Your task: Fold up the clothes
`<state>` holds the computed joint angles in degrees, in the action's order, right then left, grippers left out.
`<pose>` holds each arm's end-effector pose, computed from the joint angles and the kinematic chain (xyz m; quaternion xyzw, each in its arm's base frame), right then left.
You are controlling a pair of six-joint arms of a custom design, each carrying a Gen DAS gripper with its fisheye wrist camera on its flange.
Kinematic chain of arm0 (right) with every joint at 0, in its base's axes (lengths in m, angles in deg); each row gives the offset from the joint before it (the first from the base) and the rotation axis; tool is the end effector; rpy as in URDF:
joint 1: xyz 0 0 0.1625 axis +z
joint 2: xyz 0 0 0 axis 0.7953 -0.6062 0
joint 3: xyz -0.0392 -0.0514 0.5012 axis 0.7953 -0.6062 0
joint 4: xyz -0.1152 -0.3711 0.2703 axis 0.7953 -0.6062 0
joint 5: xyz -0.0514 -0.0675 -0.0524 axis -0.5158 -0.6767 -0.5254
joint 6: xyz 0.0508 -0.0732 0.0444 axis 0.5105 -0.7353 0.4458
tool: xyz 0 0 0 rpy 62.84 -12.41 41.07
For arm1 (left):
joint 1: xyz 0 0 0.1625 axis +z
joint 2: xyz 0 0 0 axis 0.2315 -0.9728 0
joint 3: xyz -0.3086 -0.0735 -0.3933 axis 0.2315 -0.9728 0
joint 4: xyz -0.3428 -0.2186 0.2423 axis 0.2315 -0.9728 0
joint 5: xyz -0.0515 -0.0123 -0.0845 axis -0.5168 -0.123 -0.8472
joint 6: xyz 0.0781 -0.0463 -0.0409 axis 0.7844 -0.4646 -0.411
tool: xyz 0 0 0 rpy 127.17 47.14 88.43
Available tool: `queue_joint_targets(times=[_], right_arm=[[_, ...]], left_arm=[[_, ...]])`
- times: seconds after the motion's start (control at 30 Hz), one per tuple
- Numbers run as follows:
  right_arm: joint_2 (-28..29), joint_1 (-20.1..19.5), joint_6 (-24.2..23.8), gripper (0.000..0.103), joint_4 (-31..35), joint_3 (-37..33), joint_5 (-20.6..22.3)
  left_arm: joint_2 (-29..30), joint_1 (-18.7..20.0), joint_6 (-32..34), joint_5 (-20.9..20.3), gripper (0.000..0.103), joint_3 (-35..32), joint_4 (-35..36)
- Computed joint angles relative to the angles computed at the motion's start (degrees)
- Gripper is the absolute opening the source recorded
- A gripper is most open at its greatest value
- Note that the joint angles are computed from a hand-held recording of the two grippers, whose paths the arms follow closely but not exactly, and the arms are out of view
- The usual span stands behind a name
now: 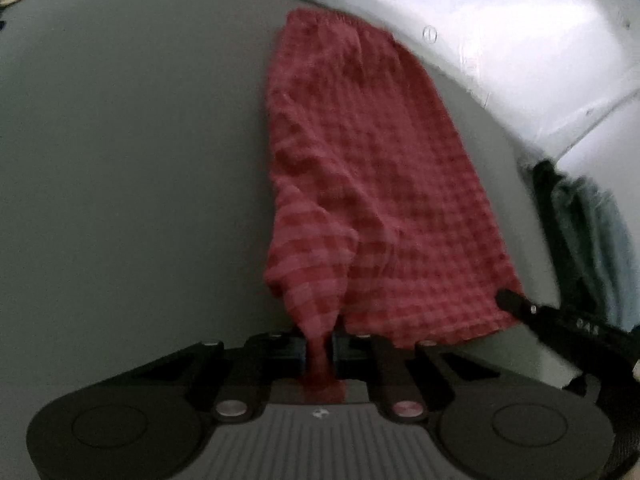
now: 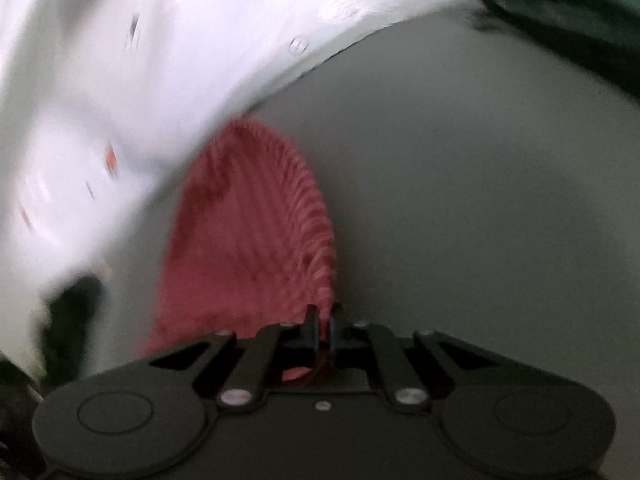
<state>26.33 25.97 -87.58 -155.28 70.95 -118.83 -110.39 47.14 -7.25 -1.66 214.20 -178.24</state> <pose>0.0105 -0.6503 0.1418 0.0758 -0.9705 0.2255 0.0381 -0.0866 -0.5481 0.1188 -0.1248 0.9295 -0.2922 0.1872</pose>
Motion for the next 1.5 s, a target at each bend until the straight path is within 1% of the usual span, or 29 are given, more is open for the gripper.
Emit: queue_joint_targets(times=[0.07,0.13,0.2,0.3,0.4,0.43,0.53,0.63,0.7,0.8,0.9,1.07,1.17,1.33,1.4,1.5], right_arm=[[-1.6,-1.9,6.4,0.005,0.9,1.2,5.3],[-3.2,-3.3,10.5,0.005,1.3,3.0,9.4],[-4.9,-4.0,11.8,0.005,1.7,4.9,11.2],[-8.4,-5.2,12.0,0.005,3.3,8.4,13.5],[-12.5,-7.5,13.8,0.005,6.3,11.8,15.6],[-14.1,-8.6,14.9,0.005,7.5,12.9,17.1],[-18.3,-11.8,17.3,0.005,10.5,15.9,22.2],[-19.5,-13.2,19.3,0.005,11.7,16.8,24.5],[-18.6,-13.0,20.1,0.005,11.0,16.4,25.4],[-16.1,-11.9,22.3,0.005,8.8,15.1,26.8],[-13.5,-11.1,24.8,0.005,5.4,13.8,29.3],[-9.8,-10.1,28.9,0.005,1.9,11.1,31.1],[-7.6,-9.0,30.3,0.005,2.2,8.2,30.8],[-3.3,-7.3,30.6,0.005,5.8,1.8,29.6],[-1.6,-6.5,31.7,0.005,6.7,-0.2,28.7],[0.5,-5.3,33.9,0.006,7.7,-2.9,27.4]], left_arm=[[-1.3,-0.2,-0.2,-0.7,0.011,1.3,-2.5],[-2.7,-1.0,-0.7,-0.5,0.011,2.5,-4.0],[-4.0,-2.4,-1.6,0.4,0.011,3.8,-4.2],[-6.1,-4.3,-3.8,0.9,0.011,6.1,-3.1],[-8.7,-6.7,-8.4,-0.3,0.011,9.1,-1.7],[-9.7,-7.9,-9.7,-0.6,0.011,10.4,-1.9],[-12.2,-12.2,-14.0,-0.3,0.011,14.7,-5.3],[-12.9,-13.7,-17.0,0.6,0.011,15.8,-6.6],[-12.0,-13.4,-15.9,1.8,0.011,14.8,-6.8],[-11.0,-12.2,-14.9,2.8,0.011,12.7,-5.2],[-10.0,-11.1,-11.9,3.3,0.011,11.2,-6.8],[-8.5,-8.0,-7.9,2.1,0.011,7.0,-6.5],[-7.6,-6.4,-6.2,1.9,0.011,5.2,-7.3],[-5.1,-3.9,-3.7,3.1,0.011,2.4,-10.2],[-4.4,-2.8,-3.4,3.5,0.011,1.1,-10.0],[-3.9,-0.8,-4.1,2.6,0.011,-1.3,-8.0]])
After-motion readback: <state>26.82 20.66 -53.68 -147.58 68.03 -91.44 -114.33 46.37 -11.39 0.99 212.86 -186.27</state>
